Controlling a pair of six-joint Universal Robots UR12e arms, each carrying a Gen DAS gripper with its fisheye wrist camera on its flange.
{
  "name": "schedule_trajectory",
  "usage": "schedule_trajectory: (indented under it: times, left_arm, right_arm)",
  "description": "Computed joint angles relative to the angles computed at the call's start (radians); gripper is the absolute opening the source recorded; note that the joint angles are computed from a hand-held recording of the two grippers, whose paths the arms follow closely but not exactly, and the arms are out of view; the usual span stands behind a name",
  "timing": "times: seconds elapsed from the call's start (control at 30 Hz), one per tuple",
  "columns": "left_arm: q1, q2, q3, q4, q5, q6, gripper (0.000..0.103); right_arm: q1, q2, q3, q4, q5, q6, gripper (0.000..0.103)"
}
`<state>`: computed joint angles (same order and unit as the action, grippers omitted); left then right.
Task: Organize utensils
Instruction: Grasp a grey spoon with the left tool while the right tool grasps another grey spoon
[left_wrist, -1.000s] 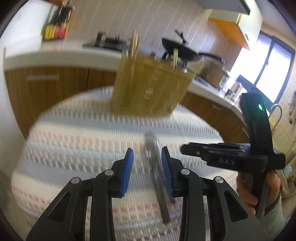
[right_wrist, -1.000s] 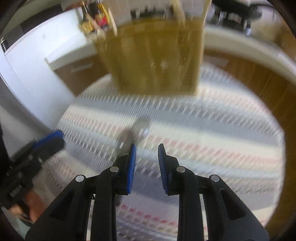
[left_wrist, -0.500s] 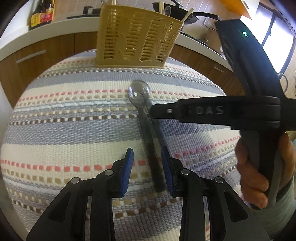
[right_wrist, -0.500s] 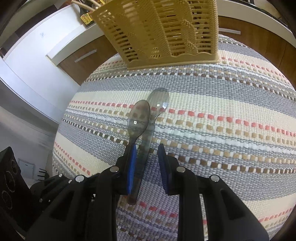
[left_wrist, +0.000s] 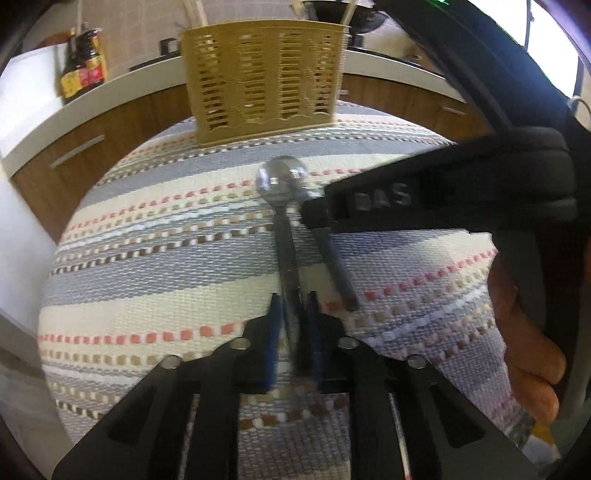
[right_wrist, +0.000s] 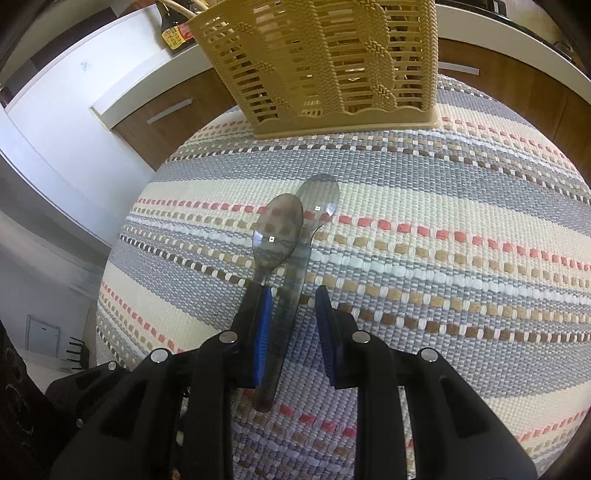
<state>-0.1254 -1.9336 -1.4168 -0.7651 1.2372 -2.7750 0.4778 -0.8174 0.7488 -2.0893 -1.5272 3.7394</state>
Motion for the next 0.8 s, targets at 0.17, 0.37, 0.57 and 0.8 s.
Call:
schedule_trajectory:
  times: [0.17,0.37,0.57,0.8]
  left_arm:
    - [0.028,0.001,0.000,-0.001,-0.050,-0.101,0.010]
    - [0.050,0.003,0.001,-0.016,-0.051,-0.159,0.010]
    - [0.052,0.014,-0.013,-0.022,-0.074,-0.129,0.015]
    - [0.080,-0.012,0.050,-0.099,-0.188,-0.121,0.018]
  right_arm:
    - [0.011,0.014,-0.031,0.034,-0.037,0.039,0.022]
    - [0.034,0.062,-0.127,0.123,-0.118,0.041,0.022]
    - [0.057,0.127,-0.268,0.280,-0.205,-0.015,0.015]
    - [0.051,0.066,-0.162,0.247,-0.174,-0.042,0.010]
